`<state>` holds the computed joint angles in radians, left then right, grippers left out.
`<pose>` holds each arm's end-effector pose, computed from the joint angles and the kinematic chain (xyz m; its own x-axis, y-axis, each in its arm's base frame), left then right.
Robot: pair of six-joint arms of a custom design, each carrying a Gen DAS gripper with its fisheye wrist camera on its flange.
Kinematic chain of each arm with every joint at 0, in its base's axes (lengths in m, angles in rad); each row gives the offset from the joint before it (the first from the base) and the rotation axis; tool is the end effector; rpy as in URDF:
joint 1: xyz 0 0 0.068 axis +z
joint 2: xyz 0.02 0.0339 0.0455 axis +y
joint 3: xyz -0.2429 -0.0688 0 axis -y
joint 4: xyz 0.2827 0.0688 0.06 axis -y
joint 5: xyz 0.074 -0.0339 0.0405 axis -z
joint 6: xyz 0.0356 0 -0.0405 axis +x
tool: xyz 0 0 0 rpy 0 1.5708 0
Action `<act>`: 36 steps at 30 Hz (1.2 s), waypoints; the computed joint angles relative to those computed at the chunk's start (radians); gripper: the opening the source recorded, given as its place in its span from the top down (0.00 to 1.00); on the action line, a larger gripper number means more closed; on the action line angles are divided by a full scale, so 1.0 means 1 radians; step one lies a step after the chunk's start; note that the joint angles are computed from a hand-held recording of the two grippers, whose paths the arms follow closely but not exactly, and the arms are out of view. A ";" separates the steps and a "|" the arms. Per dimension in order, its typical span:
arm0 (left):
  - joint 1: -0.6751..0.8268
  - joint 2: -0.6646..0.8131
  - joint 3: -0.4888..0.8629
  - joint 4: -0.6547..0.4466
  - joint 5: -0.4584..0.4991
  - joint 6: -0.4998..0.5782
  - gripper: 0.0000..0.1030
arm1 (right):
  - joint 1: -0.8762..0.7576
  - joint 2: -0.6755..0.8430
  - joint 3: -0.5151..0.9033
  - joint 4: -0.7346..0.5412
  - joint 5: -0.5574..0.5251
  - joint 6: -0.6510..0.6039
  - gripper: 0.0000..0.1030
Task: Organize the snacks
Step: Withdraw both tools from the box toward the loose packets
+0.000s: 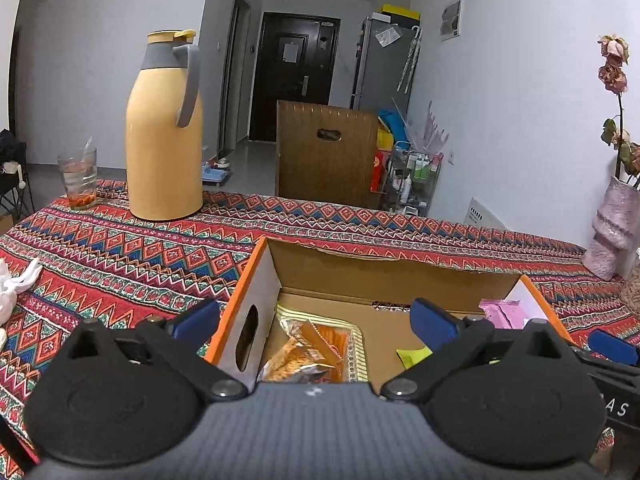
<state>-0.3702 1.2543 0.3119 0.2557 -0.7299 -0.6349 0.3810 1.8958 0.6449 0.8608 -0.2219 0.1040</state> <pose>0.2294 -0.0636 0.0872 -0.3507 -0.3380 -0.8734 -0.5205 0.8456 -0.1183 0.3164 0.1352 0.0528 -0.4084 -0.0545 -0.9112 -0.5121 0.8400 0.1793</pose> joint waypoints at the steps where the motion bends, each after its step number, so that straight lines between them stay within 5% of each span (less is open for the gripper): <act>1: 0.000 0.002 0.002 -0.003 -0.001 -0.003 0.00 | -0.001 -0.001 -0.001 0.000 0.000 0.000 0.00; 12: -0.027 -0.078 -0.005 -0.085 -0.009 -0.030 0.00 | 0.000 -0.025 -0.016 -0.002 0.027 0.010 0.00; 26: -0.181 -0.434 -0.035 -0.445 -0.118 -0.117 0.00 | 0.003 -0.320 -0.242 -0.017 0.012 -0.020 0.00; 36: -0.300 -0.746 -0.154 -0.780 -0.155 -0.273 0.00 | 0.043 -0.435 -0.395 -0.093 0.046 -0.054 0.00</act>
